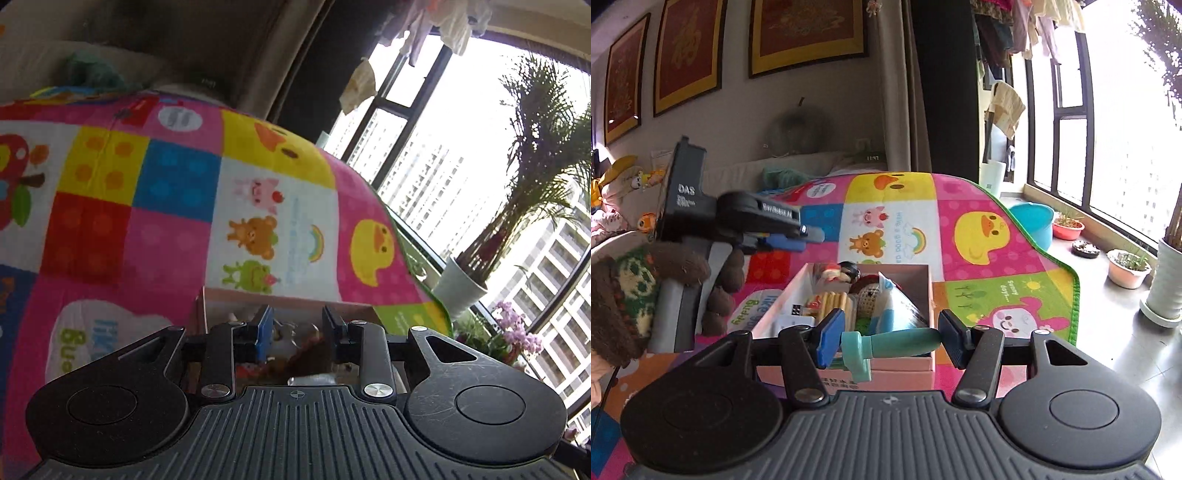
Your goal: Organize objects
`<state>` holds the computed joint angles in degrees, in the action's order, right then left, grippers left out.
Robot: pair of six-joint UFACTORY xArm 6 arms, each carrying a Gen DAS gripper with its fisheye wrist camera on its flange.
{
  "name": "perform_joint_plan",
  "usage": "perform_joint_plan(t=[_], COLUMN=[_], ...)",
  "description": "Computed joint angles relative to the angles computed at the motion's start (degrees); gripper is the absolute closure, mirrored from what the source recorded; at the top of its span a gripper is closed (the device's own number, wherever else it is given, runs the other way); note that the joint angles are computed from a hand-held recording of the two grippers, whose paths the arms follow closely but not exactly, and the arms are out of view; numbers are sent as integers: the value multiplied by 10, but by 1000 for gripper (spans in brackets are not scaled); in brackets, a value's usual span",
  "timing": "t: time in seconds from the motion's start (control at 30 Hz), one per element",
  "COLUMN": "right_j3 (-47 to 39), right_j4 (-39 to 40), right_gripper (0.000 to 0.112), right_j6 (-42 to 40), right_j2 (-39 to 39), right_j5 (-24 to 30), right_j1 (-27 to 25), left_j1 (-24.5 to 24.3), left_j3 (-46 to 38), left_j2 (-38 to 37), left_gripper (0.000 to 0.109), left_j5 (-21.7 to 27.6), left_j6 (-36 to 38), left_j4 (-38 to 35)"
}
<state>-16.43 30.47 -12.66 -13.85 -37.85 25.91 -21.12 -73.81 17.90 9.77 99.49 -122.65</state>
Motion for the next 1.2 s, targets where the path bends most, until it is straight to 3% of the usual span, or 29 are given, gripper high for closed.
perform_joint_plan(t=[0.13, 0.23, 0.4, 0.5, 0.63, 0.77, 0.83, 0.93, 1.2], right_j3=[-10, -31, -114, -198, -323, -391, -366, -280, -144], right_j4=[-14, -41, -111, -182, -205, -103, -115, -178, -24], right_gripper=[56, 56, 56, 56, 56, 44, 44, 41, 32], right_j6=[15, 33, 84, 156, 176, 101, 142, 226, 56], right_j2=[7, 16, 60, 117, 215, 282, 272, 236, 182], right_j5=[23, 43, 62, 68, 81, 92, 105, 79, 27], right_j1=[-26, -40, -68, -91, -96, -82, -92, -112, -44], left_j1=[21, 37, 65, 78, 103, 131, 155, 176, 171], left_j3=[107, 205, 343, 385, 405, 420, 436, 447, 437], left_j2=[-74, -148, -255, -295, -322, -347, -358, -354, -310], left_gripper=[77, 77, 77, 77, 77, 77, 77, 77, 77], left_j5=[58, 99, 151, 154, 144, 120, 134, 140, 134], left_j6=[12, -13, -26, -13, -7, 41, 31, 21, 7], left_j4=[9, 55, 112, 104, 97, 53, 67, 86, 85])
